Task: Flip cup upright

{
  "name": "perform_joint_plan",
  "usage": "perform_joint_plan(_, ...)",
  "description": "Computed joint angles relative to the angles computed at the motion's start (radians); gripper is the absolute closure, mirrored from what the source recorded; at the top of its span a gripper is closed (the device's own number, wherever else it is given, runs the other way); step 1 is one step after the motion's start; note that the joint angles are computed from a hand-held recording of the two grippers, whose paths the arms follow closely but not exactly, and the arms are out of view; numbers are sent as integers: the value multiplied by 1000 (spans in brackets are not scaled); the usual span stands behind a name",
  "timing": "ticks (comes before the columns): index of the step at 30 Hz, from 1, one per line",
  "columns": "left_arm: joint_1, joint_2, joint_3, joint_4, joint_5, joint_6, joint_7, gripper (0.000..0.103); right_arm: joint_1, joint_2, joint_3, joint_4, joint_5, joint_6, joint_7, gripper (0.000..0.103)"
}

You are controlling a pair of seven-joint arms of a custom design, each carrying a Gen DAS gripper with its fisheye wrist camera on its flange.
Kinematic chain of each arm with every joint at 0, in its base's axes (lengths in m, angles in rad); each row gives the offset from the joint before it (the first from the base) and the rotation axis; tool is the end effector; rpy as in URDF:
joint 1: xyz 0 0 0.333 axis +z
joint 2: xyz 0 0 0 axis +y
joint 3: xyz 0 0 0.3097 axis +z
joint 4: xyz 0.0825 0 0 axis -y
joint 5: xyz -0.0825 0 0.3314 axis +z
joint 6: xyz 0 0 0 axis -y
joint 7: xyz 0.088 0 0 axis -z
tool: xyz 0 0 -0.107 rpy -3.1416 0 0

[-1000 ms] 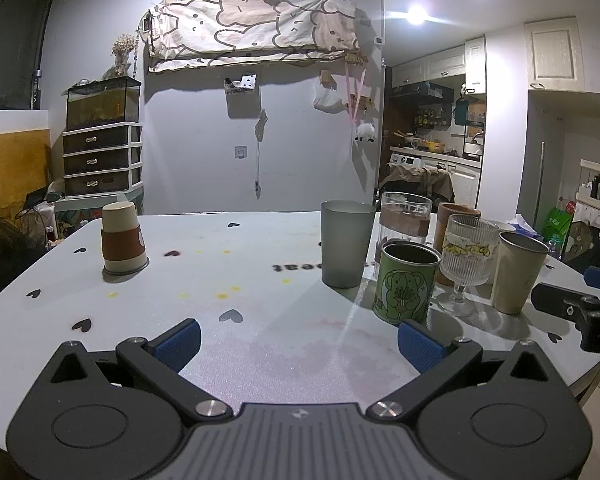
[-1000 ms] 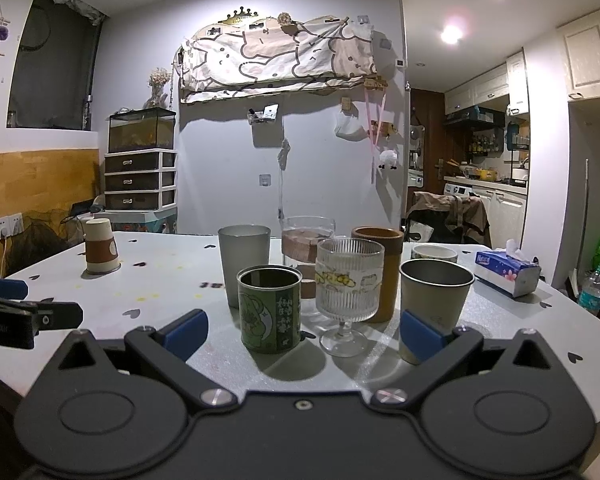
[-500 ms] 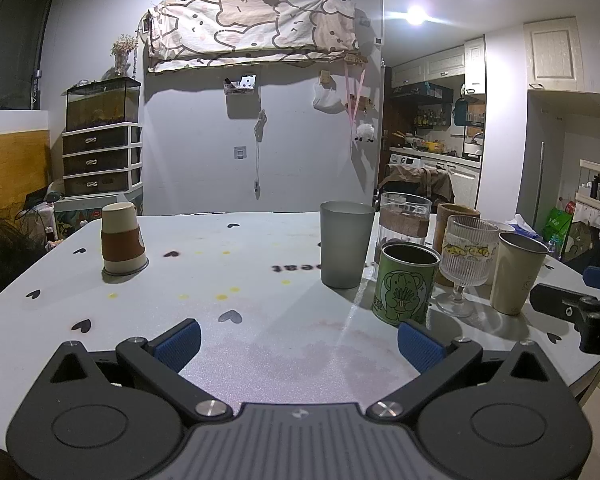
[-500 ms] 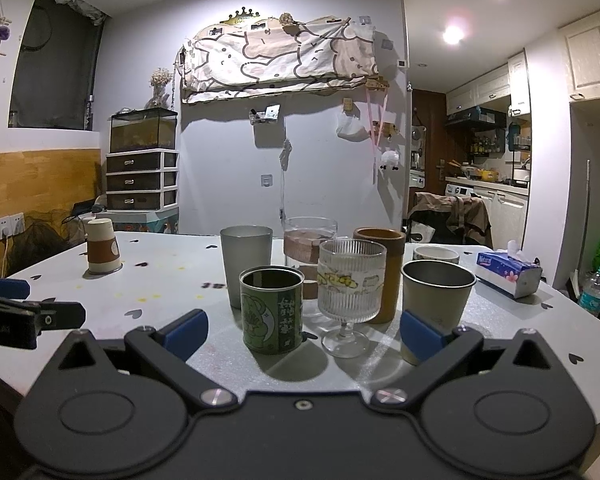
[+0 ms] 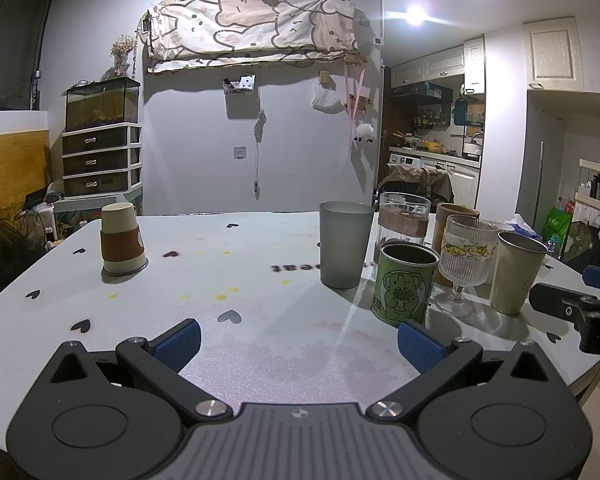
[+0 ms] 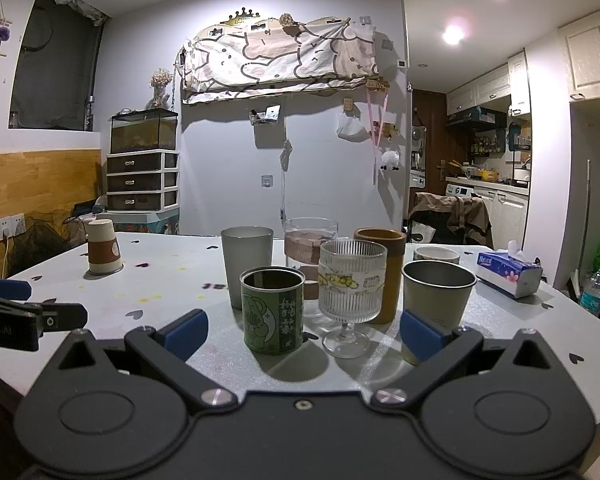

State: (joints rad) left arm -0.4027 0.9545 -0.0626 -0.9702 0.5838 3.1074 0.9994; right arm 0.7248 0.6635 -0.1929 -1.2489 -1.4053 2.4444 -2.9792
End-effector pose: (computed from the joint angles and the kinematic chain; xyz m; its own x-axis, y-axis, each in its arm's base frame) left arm 0.6771 -0.3633 0.4380 -0.4130 -0.9102 0.0328 -0.3522 0.1264 -0.9274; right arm 0.6026 0.4034 0.4522 -0.1907 -0.9814 0.0237 -0.2724 0.0297 -0.9617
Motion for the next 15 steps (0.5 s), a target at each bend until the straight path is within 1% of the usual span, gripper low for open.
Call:
perform_joint_plan(11, -2, 1, 2, 1, -1, 0, -1, 0, 1, 1, 0, 1, 1, 0, -1, 0)
perform_joint_plan(15, -7, -2, 14, 0, 1, -1, -13, 0, 1, 1, 0, 2, 2, -1, -1, 0)
